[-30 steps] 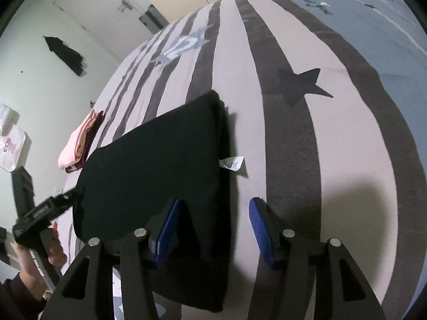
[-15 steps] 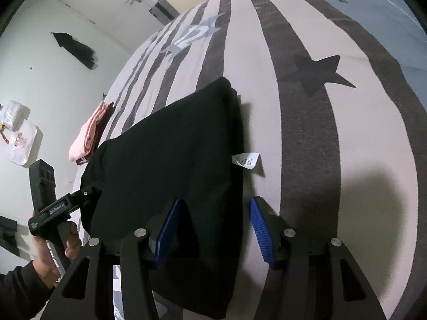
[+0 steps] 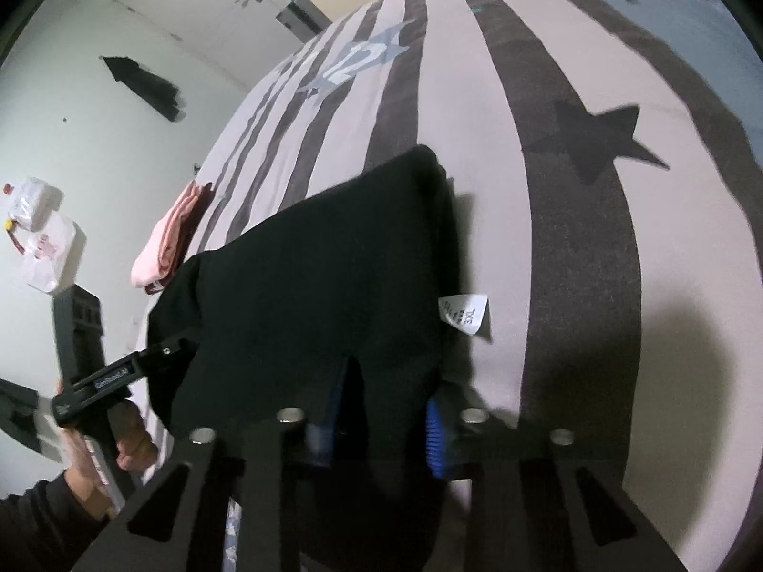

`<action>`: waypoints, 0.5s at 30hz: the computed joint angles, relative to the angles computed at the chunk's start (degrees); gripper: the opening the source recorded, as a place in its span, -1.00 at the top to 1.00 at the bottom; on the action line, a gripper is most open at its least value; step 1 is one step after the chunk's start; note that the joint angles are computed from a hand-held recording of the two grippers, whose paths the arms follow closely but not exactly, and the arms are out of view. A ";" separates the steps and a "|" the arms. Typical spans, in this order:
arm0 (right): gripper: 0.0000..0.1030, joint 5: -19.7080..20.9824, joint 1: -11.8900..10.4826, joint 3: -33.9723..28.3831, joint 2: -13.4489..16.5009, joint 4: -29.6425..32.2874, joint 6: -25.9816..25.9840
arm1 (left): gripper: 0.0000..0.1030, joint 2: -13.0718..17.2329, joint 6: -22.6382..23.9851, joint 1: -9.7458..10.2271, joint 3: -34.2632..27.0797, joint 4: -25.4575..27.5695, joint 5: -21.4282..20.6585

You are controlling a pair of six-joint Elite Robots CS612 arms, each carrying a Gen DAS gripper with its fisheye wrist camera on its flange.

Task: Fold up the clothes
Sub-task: 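Grasp the folded black T-shirt's edge with both grippers, then carry the folded black T-shirt with both grippers onto the pink folded stack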

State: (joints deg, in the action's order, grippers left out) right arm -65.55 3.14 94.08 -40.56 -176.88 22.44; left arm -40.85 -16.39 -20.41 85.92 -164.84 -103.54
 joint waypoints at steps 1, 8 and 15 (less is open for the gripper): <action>0.74 -1.49 0.34 0.21 -0.40 -0.05 0.36 | 0.35 -0.34 0.71 -0.06 0.18 -0.14 0.41; 0.81 -9.73 3.33 0.82 -4.40 -0.56 1.59 | 0.42 -2.36 3.04 1.81 0.37 -2.52 -1.78; 0.81 -11.10 7.17 -8.01 -2.58 0.73 4.16 | 0.42 -2.89 8.07 7.81 -4.98 0.64 -2.55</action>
State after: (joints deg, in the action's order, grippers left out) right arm -76.65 10.32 86.06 -43.14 -176.15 26.60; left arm -43.74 -8.32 -12.60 80.95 -164.20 -106.09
